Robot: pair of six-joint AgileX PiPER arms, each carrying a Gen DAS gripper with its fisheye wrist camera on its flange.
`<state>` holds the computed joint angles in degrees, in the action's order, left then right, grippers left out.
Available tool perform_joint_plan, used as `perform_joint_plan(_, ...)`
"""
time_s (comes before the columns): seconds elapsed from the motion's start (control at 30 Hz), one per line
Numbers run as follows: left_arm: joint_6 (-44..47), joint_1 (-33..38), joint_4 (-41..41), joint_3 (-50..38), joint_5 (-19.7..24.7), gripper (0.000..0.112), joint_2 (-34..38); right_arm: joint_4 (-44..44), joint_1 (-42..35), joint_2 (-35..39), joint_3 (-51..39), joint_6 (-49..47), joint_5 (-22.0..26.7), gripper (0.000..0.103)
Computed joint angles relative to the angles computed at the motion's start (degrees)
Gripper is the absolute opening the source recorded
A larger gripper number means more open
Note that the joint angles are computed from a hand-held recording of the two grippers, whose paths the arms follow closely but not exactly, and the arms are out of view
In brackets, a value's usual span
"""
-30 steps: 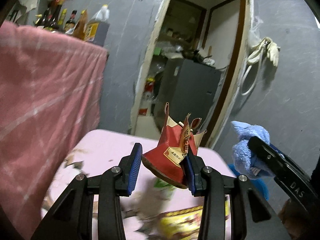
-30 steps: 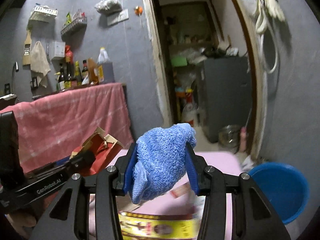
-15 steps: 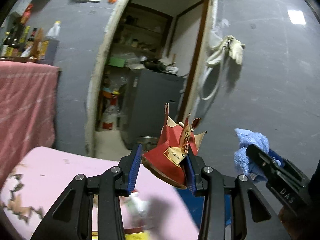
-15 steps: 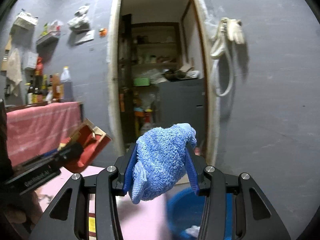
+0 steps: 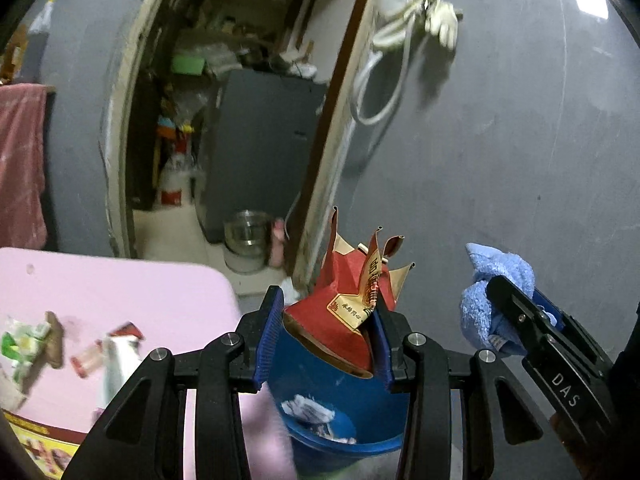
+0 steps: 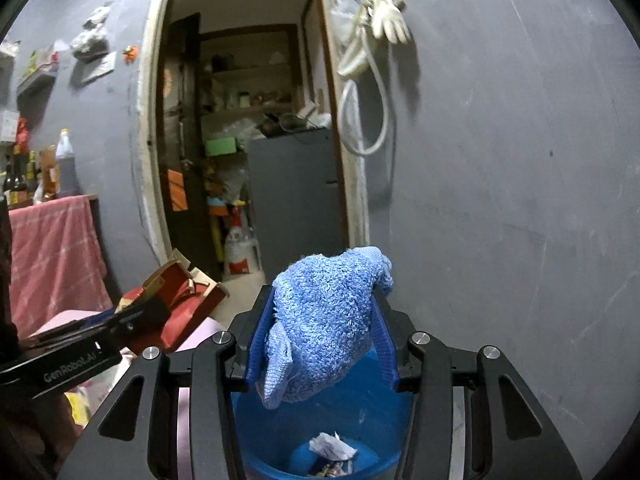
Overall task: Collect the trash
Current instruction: 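Carry the red cup and blue towel over the blue bucket, then open the right tool to drop the towel while the left tool releases the cup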
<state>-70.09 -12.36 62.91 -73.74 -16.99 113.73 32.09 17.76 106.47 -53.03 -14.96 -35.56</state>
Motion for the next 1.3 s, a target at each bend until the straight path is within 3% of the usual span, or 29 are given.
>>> perform_joint_plan(0.2,-14.1,-2.6,13.1,-5.0,3.8,0.037,4.6,-5.4,-4.0,2.2,-0.9,6.8,3.4,0.045)
perform_joint_plan(0.4,-14.5,-3.2,13.2,-5.8,4.1,0.038,6.6,-7.6,-5.4,3.4,-1.2,9.0,4.4,0.048)
perform_joint_plan(0.67,-35.9,-2.4,32.9,-9.0,3.3,0.043,8.4,-10.5,-7.1,5.2,-4.1,12.1,8.1,0.055)
perform_joint_plan(0.77,-40.1,-2.0,36.8,-9.1,3.2,0.044,8.5,-10.1,-7.1,5.3,-4.4,12.1,8.5,0.055)
perform_joint_plan(0.87,-37.2,-1.6,34.1,-7.9,3.2,0.045,7.6,-9.1,-6.9,4.1,-3.4,11.3,7.6,0.055)
perform_joint_plan(1.0,-30.2,-0.8,27.1,-5.8,2.3,0.055,6.1,-6.3,-6.0,2.7,-2.5,8.9,6.6,0.061)
perform_joint_plan(1.2,-25.6,0.6,22.8,-2.9,1.2,0.055,2.6,-2.8,-4.6,0.0,-1.1,5.6,5.8,0.064)
perform_joint_plan(1.3,-18.9,2.1,16.1,0.1,0.1,0.063,-0.3,-0.9,-3.5,-1.5,-0.4,3.9,5.2,0.076)
